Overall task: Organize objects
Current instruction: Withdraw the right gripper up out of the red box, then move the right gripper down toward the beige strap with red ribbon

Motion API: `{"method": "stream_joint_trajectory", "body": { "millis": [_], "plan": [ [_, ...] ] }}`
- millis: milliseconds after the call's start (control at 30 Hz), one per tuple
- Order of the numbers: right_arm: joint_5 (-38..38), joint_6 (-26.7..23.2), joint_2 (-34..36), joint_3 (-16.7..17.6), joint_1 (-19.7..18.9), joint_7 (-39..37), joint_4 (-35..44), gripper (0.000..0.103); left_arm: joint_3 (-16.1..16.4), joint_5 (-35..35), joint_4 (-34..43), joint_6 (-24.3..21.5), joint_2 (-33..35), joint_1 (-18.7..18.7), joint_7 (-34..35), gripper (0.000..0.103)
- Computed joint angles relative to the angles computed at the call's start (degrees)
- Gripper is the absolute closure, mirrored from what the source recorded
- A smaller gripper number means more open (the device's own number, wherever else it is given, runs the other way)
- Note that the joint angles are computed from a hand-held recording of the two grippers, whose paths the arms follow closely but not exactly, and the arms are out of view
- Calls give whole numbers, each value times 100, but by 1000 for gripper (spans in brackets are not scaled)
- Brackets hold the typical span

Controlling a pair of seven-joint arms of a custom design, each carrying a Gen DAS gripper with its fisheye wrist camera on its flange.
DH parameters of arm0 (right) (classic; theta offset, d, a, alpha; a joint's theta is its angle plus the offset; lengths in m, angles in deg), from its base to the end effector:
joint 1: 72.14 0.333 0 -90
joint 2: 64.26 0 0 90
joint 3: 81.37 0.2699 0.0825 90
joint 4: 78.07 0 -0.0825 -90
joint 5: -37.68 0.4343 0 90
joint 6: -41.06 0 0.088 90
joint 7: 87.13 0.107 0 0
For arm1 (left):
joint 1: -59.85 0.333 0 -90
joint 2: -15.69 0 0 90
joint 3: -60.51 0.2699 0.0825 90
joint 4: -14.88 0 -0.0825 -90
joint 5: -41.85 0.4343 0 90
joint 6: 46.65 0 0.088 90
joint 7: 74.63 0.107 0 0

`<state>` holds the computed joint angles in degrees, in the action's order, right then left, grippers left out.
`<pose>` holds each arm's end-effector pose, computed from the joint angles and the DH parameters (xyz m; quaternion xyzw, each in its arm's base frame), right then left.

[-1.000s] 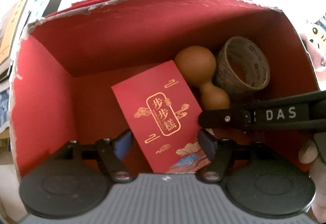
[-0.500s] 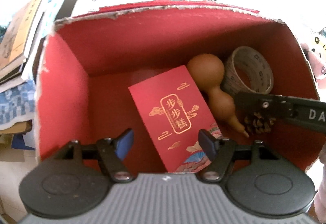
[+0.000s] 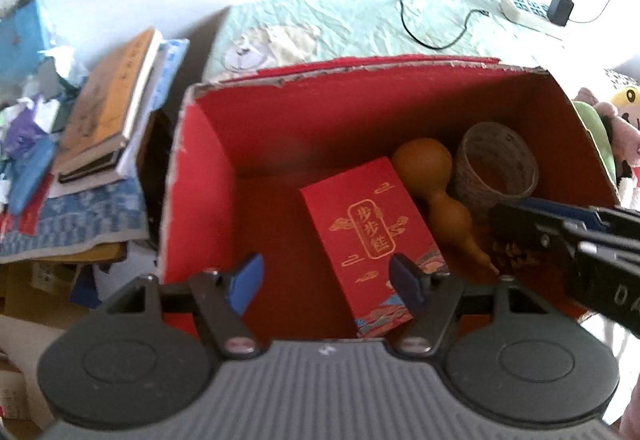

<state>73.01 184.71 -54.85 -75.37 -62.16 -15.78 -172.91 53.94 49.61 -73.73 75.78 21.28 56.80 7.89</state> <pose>0.6774 0.1850 0.5312 -0.7120 0.5686 -0.0527 0.4087 0.6676 -0.1039 0.5921 -0.6573 0.7107 -0.1610 0.1922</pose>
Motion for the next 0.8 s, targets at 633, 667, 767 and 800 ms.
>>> {"method": "stream_joint_trajectory", "body": {
  "millis": [633, 667, 767, 800],
  "plan": [
    [1842, -121, -1215, -491, 196, -2175, -1308, 61, -325, 756, -1206, 302, -1153, -86, -1171, 27],
    [1858, -216, -1237, -521, 194, -2164, -1314, 61, -360, 904, -1270, 319, -1213, -87, -1315, 26],
    [1987, -480, -1314, -603, 175, -2212, -1364, 61, -424, 1136, -1386, 309, -1352, -90, -1564, 24],
    [2021, -541, -1341, -625, 171, -2266, -1386, 61, -432, 1129, -1423, 311, -1397, -92, -1612, 22]
  ]
}}
